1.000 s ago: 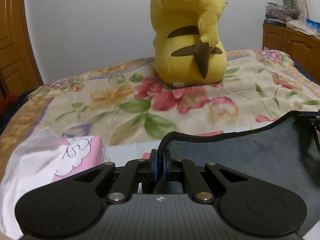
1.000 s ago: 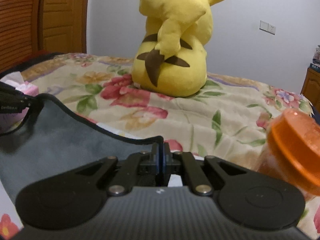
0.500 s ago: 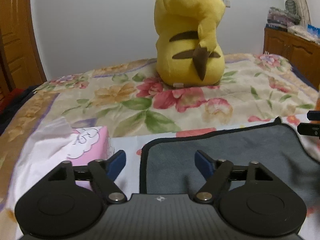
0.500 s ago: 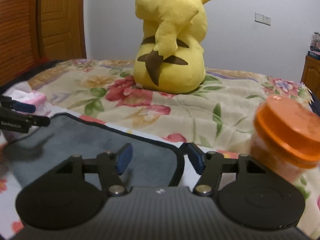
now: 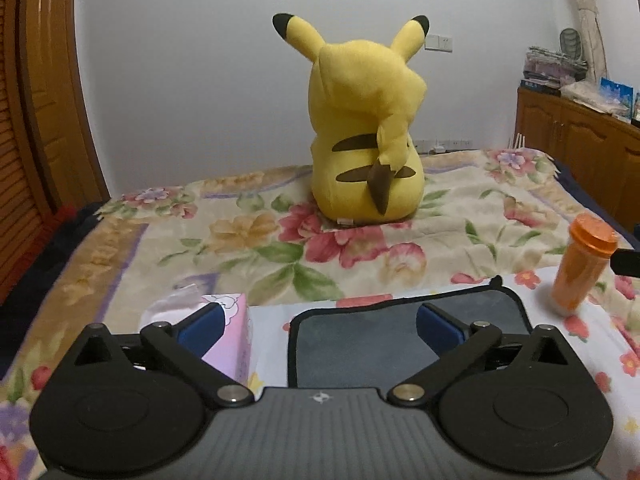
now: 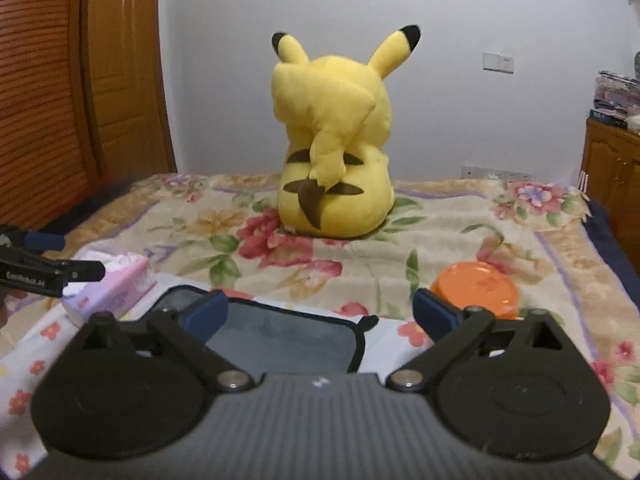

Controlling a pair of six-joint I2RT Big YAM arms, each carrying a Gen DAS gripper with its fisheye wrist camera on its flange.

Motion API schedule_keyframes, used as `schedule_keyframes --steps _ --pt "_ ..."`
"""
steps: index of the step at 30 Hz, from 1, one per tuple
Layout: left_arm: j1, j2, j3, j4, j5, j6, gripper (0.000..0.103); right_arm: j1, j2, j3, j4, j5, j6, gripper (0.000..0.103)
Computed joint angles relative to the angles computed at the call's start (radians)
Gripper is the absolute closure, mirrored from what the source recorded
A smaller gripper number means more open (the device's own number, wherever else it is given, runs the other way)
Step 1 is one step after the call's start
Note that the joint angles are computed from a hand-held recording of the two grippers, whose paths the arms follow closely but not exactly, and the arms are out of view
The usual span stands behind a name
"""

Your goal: Fold towel

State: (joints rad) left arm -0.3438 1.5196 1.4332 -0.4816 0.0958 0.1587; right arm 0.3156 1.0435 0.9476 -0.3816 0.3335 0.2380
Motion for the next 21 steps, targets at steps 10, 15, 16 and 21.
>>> schedule_keyframes --steps 10,15,16,21 --pt "0.005 -0.164 -0.076 -0.075 -0.003 0.004 0.0 0.111 -0.109 0.016 -0.158 0.116 0.077 0.0" --pt "0.007 -0.243 -0.101 -0.131 -0.001 0.017 0.0 0.184 -0.157 0.024 -0.22 0.182 0.119 0.0" --pt "0.009 -0.261 -0.106 -0.144 0.007 0.021 0.0 0.197 -0.164 0.028 -0.232 0.193 0.128 0.0" --pt "0.015 -0.344 -0.134 -0.19 0.026 0.024 0.0 0.276 -0.202 0.042 -0.296 0.268 0.172 0.0"
